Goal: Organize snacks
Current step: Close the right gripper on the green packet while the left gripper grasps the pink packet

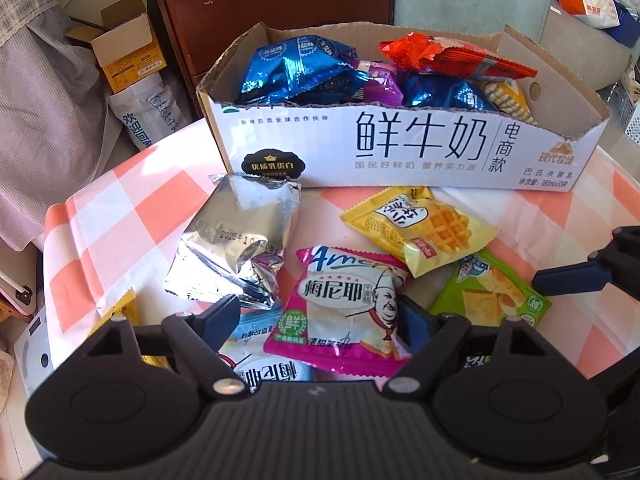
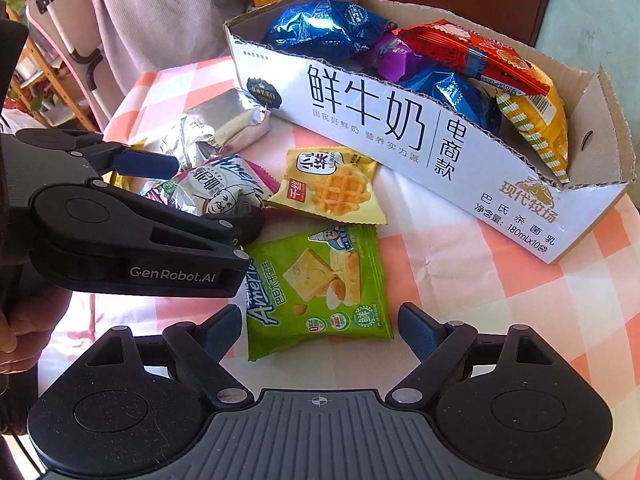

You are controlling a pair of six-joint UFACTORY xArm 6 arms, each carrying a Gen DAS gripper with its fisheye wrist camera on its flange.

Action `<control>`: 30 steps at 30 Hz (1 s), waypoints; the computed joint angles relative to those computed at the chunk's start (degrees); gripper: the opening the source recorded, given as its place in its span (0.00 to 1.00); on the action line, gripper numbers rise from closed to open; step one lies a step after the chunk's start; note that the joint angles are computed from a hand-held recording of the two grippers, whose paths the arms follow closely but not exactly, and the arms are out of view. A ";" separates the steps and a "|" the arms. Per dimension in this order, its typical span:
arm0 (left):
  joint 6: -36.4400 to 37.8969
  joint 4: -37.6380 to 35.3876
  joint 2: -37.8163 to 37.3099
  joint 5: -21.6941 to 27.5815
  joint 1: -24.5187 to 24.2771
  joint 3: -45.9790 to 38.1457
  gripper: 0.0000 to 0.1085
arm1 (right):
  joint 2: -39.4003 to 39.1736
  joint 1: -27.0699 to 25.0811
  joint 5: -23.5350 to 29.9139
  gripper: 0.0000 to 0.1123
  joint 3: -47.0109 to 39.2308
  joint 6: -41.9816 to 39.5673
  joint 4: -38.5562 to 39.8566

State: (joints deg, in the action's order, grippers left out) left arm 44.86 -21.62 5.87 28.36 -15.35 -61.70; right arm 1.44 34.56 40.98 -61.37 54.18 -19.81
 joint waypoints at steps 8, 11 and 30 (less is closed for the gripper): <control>2.72 -2.74 0.24 1.02 0.74 -0.46 0.63 | 1.92 0.73 0.75 0.78 -1.75 1.50 -4.78; 5.01 -4.20 -0.24 1.68 1.01 -0.30 0.57 | 2.23 1.31 1.81 0.71 -2.12 1.46 -5.77; 9.90 -8.78 -4.39 3.89 3.53 1.40 0.52 | -1.16 2.12 -0.27 0.53 -0.46 0.82 -5.12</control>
State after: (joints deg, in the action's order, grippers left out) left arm 54.76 -30.40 1.48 32.25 -11.82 -60.30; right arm 0.28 36.68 40.71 -61.84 55.00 -24.92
